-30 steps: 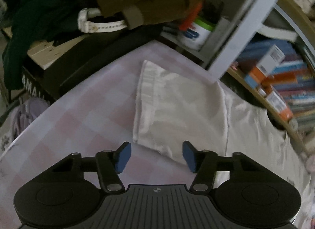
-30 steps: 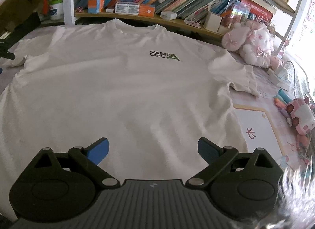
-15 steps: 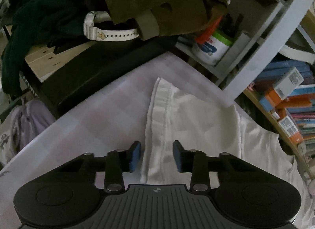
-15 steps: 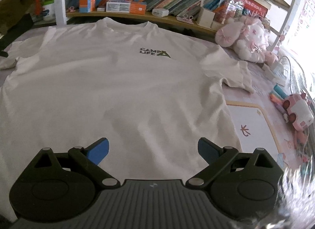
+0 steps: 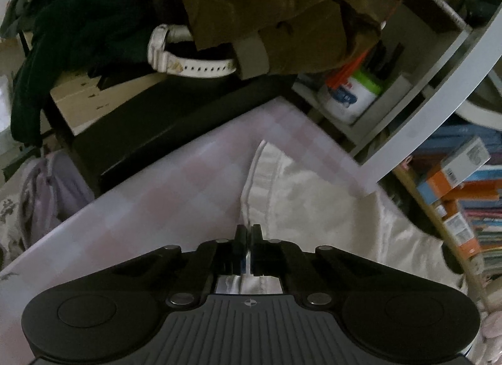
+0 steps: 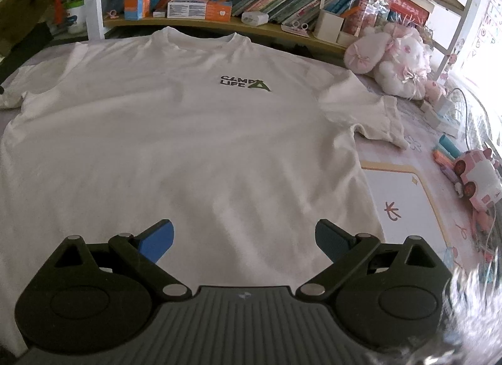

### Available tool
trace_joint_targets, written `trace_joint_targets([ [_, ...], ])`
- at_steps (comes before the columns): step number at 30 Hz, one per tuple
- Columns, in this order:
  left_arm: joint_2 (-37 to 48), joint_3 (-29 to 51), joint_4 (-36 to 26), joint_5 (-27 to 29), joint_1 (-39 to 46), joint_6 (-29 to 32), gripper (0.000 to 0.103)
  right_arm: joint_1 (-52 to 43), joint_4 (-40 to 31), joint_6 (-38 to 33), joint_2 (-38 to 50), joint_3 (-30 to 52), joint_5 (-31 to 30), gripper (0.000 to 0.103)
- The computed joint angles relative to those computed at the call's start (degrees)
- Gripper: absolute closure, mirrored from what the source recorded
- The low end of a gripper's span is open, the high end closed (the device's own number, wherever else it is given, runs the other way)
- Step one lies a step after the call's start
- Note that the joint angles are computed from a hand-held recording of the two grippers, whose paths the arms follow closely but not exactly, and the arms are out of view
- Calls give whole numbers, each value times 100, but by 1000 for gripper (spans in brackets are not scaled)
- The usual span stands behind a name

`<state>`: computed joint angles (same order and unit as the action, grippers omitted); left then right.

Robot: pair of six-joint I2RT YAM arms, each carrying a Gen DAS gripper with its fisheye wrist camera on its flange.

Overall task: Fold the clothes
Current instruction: 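Grasp the folded sleeve edge with the left gripper, then release the sleeve edge and move the left gripper along the folded side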

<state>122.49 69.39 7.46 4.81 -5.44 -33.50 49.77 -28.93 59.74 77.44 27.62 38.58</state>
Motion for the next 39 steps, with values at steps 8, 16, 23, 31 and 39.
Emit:
trace_joint_targets([
  [8, -99, -81, -24, -130, -100, -359, 103, -259, 334, -459, -436, -386, -122, 5],
  [16, -444, 19, -107, -353, -399, -349, 103, -815, 837, -1316, -1148, -984, -549, 5],
  [23, -528, 295, -387, -681, -1009, -333, 103, -1507, 1343, -2297, -1790, -1493, -1072, 5],
  [31, -230, 1158, -945, -1234, -1966, 501, 103, -2544, 1641, -3266, -2381, -1924, -1854, 5],
  [39, 663, 2142, -1763, -1566, -2978, 1846, 99, -3317, 1607, -3854, -2781, -2203, -2370, 5],
])
